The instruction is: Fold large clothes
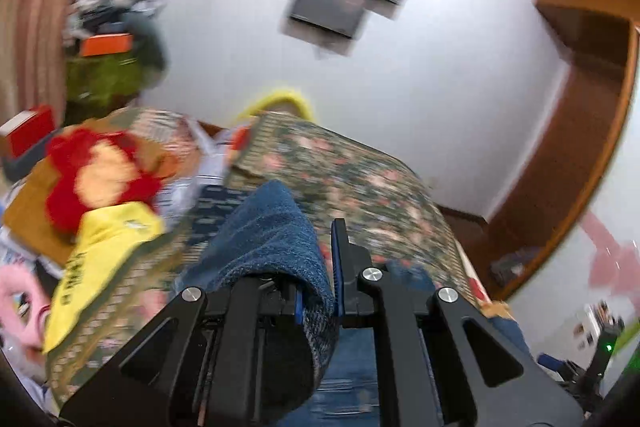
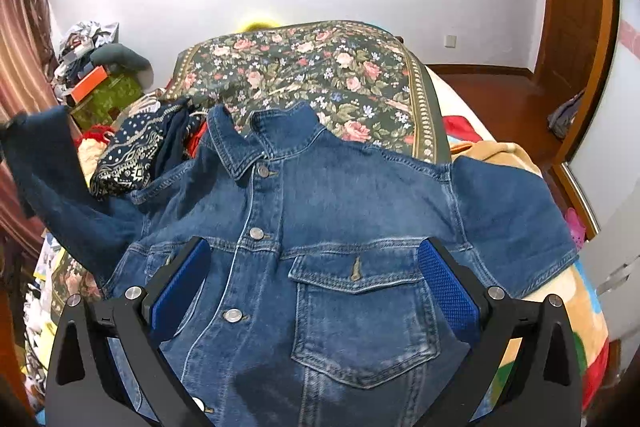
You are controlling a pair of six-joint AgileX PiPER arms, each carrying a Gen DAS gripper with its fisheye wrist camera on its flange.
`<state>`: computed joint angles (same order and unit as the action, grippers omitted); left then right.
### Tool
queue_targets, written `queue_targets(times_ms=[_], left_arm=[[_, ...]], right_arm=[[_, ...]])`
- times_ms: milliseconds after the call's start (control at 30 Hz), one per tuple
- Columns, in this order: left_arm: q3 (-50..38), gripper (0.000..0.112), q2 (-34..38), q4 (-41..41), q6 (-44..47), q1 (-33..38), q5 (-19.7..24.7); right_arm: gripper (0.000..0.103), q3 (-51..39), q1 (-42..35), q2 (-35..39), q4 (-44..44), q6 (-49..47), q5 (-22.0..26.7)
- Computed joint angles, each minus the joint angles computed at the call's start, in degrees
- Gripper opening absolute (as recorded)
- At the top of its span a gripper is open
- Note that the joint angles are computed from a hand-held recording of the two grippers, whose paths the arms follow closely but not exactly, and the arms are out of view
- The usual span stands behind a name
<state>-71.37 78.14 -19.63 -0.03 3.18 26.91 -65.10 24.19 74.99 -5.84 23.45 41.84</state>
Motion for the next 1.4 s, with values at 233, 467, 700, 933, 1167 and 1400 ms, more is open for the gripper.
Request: queue_targets(times_ms=[233, 467, 700, 933, 1167, 1400], left_arm=[[-9.5, 0.01, 12.5, 20.6, -16.3, -20.1, 2.9], [-20.6, 0.01, 28.9, 17.5, -14.2, -30.4, 18.0], [-18.9, 0.055, 30.5, 17.6, -14.6, -37.3, 20.2], [-12.3, 0.065, 21.8, 22.6, -18.3, -37.6, 18.8], [0.2, 0.074, 7.6, 33.9, -27.8, -32.0, 15.9], [10.6, 0.08, 0.3, 38.9, -32.4, -23.0, 13.7]], right_arm=[[0.103, 3.0, -5.8, -1.8, 5.7, -7.8, -1.2], [0.103, 5.2, -10.0, -2.9, 8.3, -13.0, 0.7], [0.103, 5.8, -11.0, -3.8, 8.3, -14.9, 1.9], [0.103, 4.0, -7.9, -3.7, 4.8, -12.7, 3.4], [0.103, -1.0, -0.7, -0.2, 1.0, -11.2, 4.2], [0.103, -9.8, 8.0, 9.0, -2.3, -14.0, 6.3]])
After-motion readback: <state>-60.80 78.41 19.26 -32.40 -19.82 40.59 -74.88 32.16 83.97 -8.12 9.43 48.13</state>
